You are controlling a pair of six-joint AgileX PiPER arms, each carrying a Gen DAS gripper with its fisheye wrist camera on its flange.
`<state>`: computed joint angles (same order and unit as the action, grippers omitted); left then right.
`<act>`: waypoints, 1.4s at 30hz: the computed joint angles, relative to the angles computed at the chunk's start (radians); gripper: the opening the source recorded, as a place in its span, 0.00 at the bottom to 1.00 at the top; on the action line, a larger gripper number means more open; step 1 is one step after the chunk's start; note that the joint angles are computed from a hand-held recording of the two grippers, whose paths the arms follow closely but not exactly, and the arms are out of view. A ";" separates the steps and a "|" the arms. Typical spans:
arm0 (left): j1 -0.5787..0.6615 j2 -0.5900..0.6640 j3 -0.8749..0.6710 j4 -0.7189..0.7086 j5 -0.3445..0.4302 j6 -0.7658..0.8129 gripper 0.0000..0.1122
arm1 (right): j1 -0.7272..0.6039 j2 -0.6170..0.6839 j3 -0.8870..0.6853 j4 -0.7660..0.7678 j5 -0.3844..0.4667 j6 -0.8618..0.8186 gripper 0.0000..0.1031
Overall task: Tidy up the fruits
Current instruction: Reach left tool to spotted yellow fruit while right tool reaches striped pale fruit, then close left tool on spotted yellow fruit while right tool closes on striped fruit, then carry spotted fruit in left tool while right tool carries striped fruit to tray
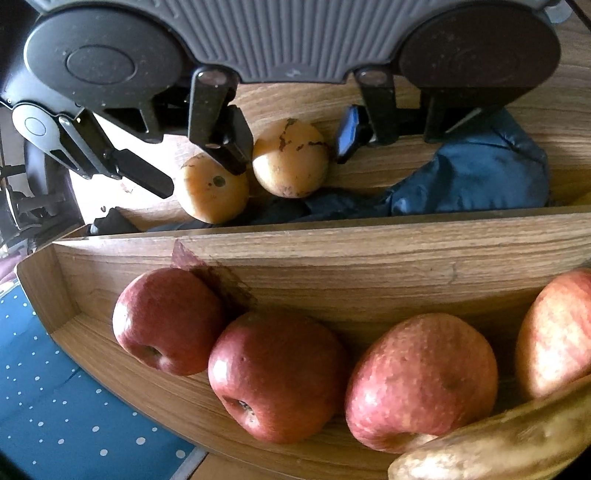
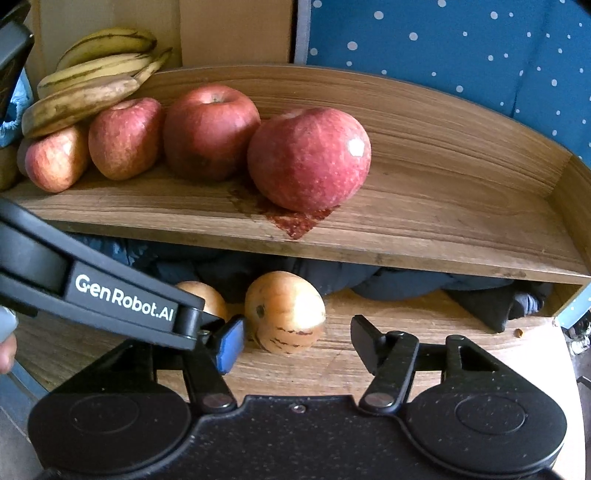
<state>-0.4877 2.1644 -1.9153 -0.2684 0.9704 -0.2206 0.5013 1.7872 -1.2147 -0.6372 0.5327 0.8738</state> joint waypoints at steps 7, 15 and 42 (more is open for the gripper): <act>0.019 -0.002 0.000 -0.019 0.005 0.024 0.46 | -0.036 0.001 0.008 0.084 -0.052 -0.086 0.58; 0.030 -0.022 0.027 -0.033 -0.004 0.038 0.43 | -0.076 -0.003 0.024 0.191 -0.102 -0.200 0.46; 0.006 -0.112 0.144 -0.019 -0.044 0.046 0.43 | -0.076 -0.084 0.154 0.119 -0.150 -0.047 0.45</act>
<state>-0.4820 2.0525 -1.7716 -0.2874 0.9261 -0.1749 0.4254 1.7032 -1.0609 -0.5185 0.3827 0.8266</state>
